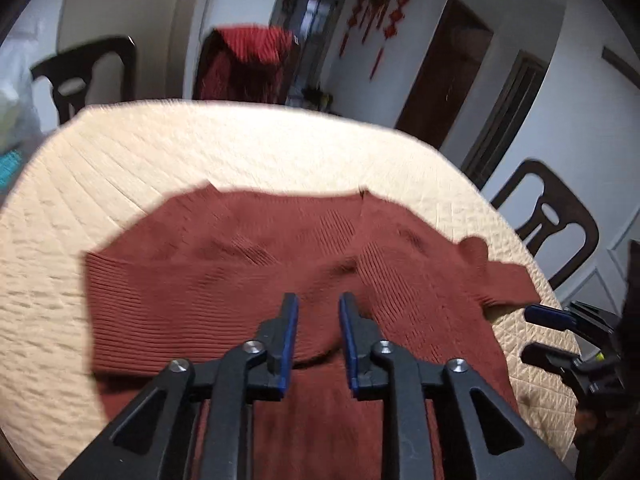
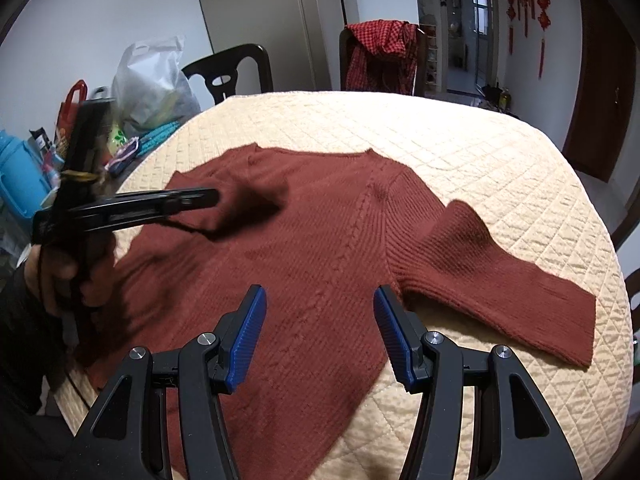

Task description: Fold small clothes

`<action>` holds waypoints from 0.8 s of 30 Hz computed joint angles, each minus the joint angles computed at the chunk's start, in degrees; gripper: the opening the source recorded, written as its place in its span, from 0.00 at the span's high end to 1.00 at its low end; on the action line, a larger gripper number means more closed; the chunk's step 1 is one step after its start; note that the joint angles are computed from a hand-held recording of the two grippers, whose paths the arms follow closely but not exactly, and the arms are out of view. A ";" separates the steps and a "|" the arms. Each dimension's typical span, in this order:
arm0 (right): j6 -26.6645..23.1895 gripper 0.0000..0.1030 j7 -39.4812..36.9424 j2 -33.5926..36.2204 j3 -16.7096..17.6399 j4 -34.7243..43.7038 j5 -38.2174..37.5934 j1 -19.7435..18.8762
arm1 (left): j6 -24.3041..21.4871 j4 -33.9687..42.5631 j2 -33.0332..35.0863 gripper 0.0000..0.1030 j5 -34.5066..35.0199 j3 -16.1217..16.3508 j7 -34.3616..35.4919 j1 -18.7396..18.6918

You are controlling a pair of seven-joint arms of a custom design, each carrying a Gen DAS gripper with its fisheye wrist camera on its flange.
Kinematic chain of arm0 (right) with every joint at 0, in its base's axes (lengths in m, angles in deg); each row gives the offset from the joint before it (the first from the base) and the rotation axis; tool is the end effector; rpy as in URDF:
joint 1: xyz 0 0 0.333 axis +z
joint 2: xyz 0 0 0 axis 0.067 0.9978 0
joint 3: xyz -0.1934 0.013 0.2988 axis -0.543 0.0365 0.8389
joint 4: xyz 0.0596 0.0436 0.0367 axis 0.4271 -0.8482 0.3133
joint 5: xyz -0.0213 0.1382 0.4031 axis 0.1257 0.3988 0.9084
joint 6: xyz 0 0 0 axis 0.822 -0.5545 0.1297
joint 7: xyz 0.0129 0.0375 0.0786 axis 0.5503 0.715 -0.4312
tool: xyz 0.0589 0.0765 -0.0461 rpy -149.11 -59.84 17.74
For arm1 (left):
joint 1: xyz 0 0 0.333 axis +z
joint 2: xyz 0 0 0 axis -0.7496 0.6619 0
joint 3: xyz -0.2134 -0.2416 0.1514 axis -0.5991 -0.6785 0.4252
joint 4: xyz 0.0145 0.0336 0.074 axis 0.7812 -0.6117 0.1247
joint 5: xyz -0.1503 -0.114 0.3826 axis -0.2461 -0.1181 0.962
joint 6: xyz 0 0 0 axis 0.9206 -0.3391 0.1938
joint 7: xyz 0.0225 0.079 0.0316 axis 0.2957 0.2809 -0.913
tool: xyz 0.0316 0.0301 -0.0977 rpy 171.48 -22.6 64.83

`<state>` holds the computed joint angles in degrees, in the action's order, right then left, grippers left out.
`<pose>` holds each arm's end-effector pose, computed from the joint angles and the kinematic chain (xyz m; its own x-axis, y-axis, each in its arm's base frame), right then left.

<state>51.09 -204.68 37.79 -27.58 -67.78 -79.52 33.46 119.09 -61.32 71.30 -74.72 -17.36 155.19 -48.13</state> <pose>0.5153 0.3847 0.4952 -0.3051 -0.9413 -0.1442 -0.6767 0.3208 -0.6626 0.6313 -0.1199 0.4762 -0.7984 -0.5371 0.2721 -0.5477 0.4602 -0.6987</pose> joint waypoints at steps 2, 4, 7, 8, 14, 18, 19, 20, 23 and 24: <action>1.84 0.45 -0.14 0.65 -0.28 0.92 -0.21 -0.28 | 1.40 0.39 -0.20 0.66 -1.97 0.75 1.14 1.03; 3.75 0.45 -0.93 1.75 -0.72 2.11 -0.18 -0.57 | 4.80 0.79 0.07 0.66 -3.10 1.20 2.12 1.62; 6.42 0.48 -5.32 5.02 -1.58 5.40 2.79 -1.25 | 10.57 2.58 2.26 0.66 -1.02 1.51 -0.49 2.07; 7.41 0.53 -7.53 6.34 -1.91 6.65 4.89 -1.60 | 11.65 3.16 3.06 0.66 0.07 1.41 -1.96 2.25; 11.17 0.63 -17.66 13.77 -3.88 12.96 17.42 -2.95 | 15.06 4.73 6.71 0.66 5.31 -0.31 -6.52 3.58; 10.80 0.63 -22.51 17.77 -4.96 16.84 24.36 -3.24 | 15.95 5.92 8.66 0.66 7.11 -1.94 -7.11 4.04; 10.43 0.66 -23.62 18.64 -5.25 17.73 25.73 -3.12 | 15.92 6.29 9.11 0.67 7.43 -2.27 -7.11 4.21; 10.07 0.73 -23.99 19.36 -6.03 18.50 26.10 -2.55 | 15.93 6.64 9.60 0.69 7.82 -2.57 -7.24 4.31; 10.55 0.93 -24.42 19.66 -7.59 18.88 26.54 -1.31 | 15.30 7.53 10.83 0.75 9.52 -3.19 -7.84 4.52; 10.58 0.94 -24.04 19.37 -8.24 18.68 26.13 -0.73 | 15.44 7.63 11.10 0.75 10.15 -3.36 -8.03 4.50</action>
